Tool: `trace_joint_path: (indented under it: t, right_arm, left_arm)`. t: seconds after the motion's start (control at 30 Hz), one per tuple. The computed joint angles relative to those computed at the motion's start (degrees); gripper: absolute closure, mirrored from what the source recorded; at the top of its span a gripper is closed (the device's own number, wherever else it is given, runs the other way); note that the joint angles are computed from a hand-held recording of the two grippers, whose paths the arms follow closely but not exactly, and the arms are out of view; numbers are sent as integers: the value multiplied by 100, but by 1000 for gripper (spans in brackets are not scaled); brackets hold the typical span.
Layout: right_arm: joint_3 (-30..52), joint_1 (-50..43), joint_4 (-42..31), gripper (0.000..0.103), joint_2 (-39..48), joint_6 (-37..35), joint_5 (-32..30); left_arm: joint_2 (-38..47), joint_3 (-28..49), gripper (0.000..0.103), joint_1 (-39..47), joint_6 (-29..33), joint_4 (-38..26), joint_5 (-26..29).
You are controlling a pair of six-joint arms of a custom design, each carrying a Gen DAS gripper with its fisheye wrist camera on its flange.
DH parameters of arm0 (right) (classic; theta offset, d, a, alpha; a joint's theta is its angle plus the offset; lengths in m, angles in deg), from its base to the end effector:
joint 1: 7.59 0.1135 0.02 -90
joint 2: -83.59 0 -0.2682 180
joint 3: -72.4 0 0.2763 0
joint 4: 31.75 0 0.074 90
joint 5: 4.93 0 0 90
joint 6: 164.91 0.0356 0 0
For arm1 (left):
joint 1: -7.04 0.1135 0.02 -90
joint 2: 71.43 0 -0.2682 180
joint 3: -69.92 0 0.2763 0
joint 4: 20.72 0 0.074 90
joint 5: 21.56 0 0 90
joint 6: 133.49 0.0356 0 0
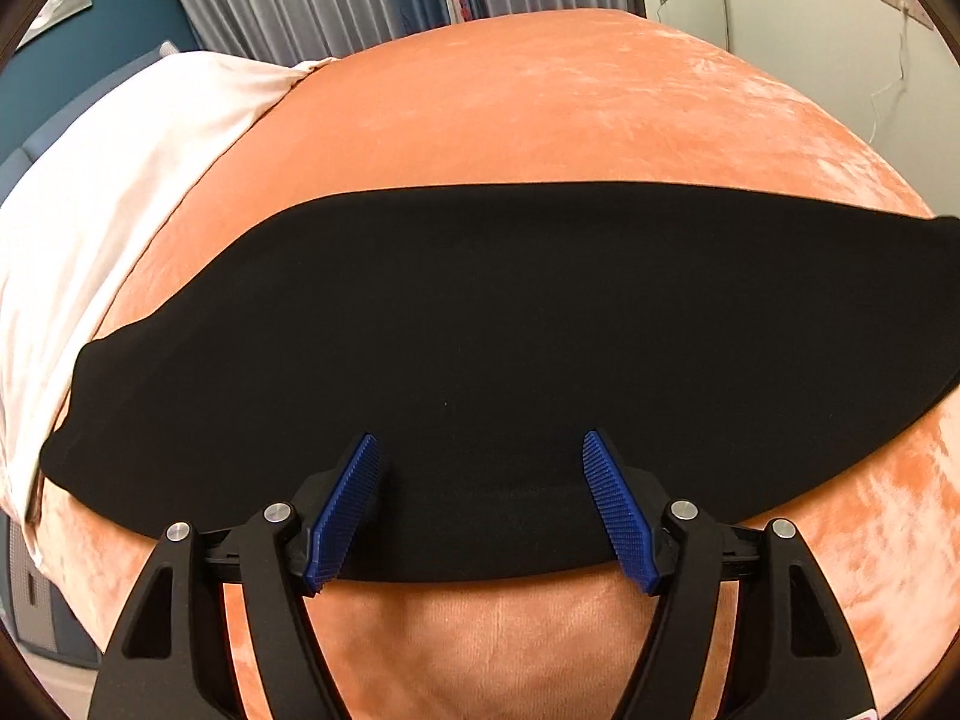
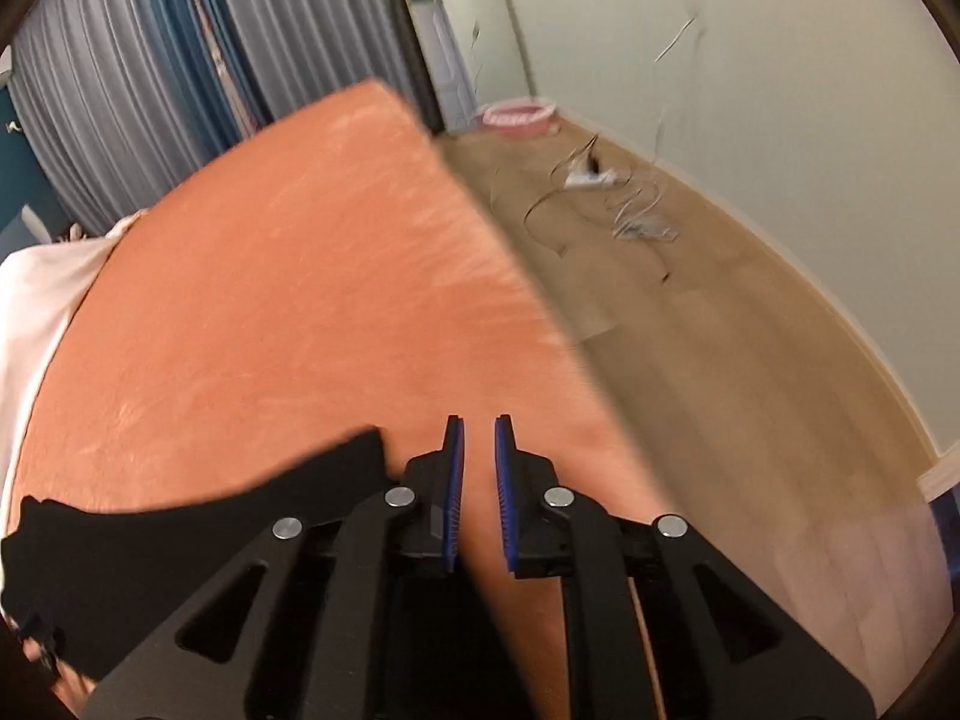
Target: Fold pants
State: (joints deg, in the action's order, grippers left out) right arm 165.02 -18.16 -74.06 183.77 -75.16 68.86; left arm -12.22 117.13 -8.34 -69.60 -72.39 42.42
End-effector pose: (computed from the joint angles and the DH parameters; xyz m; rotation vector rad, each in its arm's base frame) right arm 0.4059 -0.0656 0.2584 0.0918 2.4095 0.2585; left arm 0.1970 -0.0380 0.1915 -0.3737 2.5132 0.3380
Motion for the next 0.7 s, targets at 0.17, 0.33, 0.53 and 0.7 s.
trace_joint_path:
  t: [0.17, 0.33, 0.53, 0.7]
  right_arm:
    - [-863, -694, -278, 18, -723, -1, -1225]
    - [-887, -566, -448, 18, -417, -202, -1322]
    - [-1325, -10, -168, 14, -725, 2, -672]
    - [-1288, 129, -288, 71, -720, 120, -745]
  left_arm:
    - [39, 139, 35, 50, -269, 132, 390]
    - [170, 305, 34, -312, -623, 117, 457]
    - [143, 337, 30, -455, -666, 9, 207]
    - [-293, 115, 30, 156, -583, -23, 620]
